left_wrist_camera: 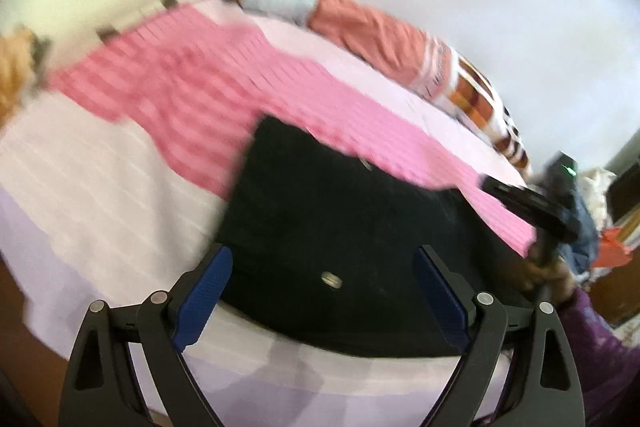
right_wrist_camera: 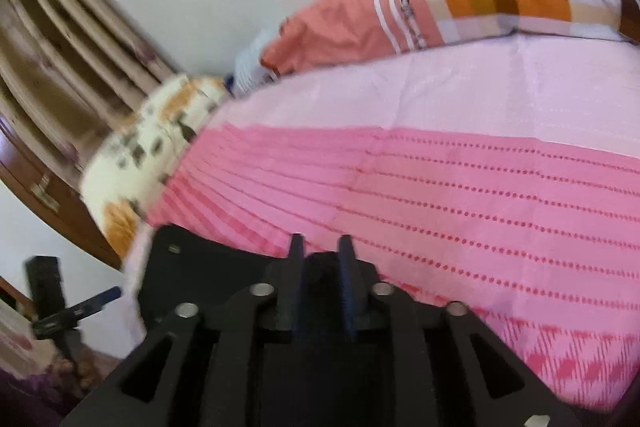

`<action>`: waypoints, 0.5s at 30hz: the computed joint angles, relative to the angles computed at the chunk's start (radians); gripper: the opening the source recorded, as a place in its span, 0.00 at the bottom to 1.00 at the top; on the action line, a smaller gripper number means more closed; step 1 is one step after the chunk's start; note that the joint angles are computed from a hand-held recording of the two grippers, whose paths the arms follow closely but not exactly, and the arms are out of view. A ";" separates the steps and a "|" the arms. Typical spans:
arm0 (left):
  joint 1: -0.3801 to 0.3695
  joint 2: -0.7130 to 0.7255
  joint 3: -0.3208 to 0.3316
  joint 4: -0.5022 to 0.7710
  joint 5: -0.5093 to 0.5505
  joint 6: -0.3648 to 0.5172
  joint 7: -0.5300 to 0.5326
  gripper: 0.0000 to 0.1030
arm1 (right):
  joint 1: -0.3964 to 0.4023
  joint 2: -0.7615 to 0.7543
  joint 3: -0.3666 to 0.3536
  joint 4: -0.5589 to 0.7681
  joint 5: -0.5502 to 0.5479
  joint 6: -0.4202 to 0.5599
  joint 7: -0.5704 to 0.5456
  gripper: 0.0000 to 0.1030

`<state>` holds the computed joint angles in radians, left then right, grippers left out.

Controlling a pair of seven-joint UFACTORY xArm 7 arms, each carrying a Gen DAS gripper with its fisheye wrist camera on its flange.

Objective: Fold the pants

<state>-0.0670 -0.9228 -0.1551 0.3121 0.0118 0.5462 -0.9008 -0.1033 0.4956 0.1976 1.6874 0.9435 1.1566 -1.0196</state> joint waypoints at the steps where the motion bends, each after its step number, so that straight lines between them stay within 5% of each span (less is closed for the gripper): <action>1: 0.023 -0.026 0.002 0.003 0.017 0.040 0.004 0.89 | -0.011 -0.010 0.003 -0.007 0.009 0.024 0.002 0.39; 7: 0.108 -0.154 0.063 -0.028 0.046 0.124 0.041 0.89 | -0.038 -0.211 -0.054 -0.237 0.055 0.072 -0.064 0.44; 15: 0.053 -0.034 0.024 0.019 0.016 -0.009 0.087 0.89 | -0.161 -0.350 -0.255 -0.440 0.180 0.105 0.032 0.44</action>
<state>-0.0138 -0.9567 -0.1307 0.3307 0.0283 0.5371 -0.8136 -0.2642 0.1454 -0.0576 1.2472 1.1240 1.2614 -0.9878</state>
